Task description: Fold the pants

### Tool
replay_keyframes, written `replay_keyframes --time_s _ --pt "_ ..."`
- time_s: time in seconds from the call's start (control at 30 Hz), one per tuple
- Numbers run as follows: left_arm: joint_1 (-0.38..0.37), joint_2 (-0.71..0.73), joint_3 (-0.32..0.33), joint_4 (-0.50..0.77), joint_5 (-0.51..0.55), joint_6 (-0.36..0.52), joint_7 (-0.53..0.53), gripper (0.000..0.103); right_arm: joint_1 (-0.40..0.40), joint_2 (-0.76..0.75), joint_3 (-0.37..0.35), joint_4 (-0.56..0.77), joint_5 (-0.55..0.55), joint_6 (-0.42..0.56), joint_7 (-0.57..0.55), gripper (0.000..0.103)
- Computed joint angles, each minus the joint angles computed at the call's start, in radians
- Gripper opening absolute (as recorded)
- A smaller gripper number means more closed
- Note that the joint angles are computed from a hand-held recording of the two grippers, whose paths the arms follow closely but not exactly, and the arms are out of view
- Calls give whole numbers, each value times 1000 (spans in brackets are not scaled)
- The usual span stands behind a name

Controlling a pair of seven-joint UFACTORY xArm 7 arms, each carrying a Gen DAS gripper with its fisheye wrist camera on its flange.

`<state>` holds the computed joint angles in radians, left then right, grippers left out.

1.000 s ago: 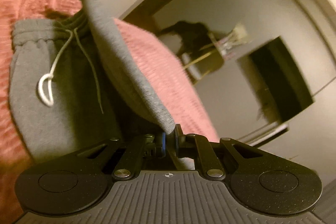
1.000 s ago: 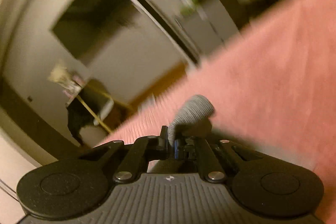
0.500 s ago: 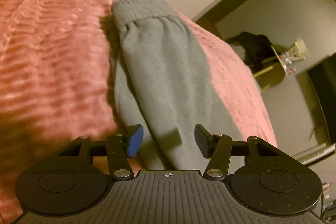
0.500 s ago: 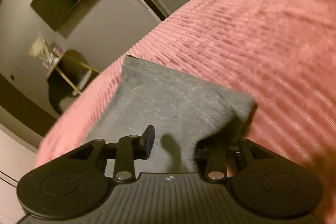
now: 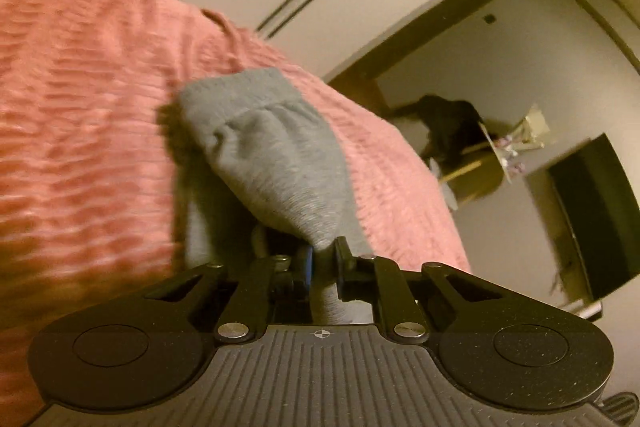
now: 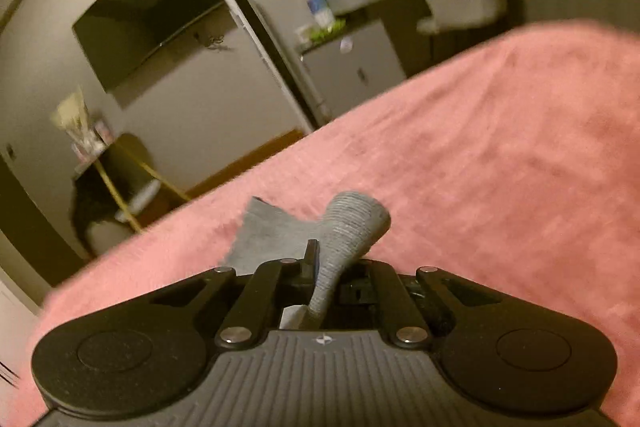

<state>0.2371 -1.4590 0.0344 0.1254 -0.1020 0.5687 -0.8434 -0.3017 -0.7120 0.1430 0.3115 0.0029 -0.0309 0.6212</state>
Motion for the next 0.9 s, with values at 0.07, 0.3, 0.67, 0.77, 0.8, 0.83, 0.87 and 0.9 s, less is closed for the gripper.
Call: replay_keyframes --time_s 0.07,0.3,0.67,0.77,0.8,0.83,0.87,0.9 --pt "13 18 2 12 29 88 28 14 -51 1 59 -10 -38 50 -17 6" --pt "61 65 -124 98 130 250 -38 49 -186 -41 184 15 -115 221 196 39" --pt "-57 280 -262 187 233 41 -100 78 -59 113 72 133 -211 99 125 48" --pt "-98 389 -289 201 227 0 -137 78 1 222 76 191 -238 74 36 43" --pt "-108 417 -296 204 229 -16 -150 78 56 249 44 201 -230 68 -6 36" --pt "-113 446 -307 209 235 -29 -163 78 111 272 12 204 -220 55 -49 36" --pt "-111 472 -324 213 247 -44 -179 78 167 289 -19 205 -207 50 -94 36" --pt "-108 487 -337 214 265 -56 -188 78 208 309 -39 210 -195 54 -132 36"
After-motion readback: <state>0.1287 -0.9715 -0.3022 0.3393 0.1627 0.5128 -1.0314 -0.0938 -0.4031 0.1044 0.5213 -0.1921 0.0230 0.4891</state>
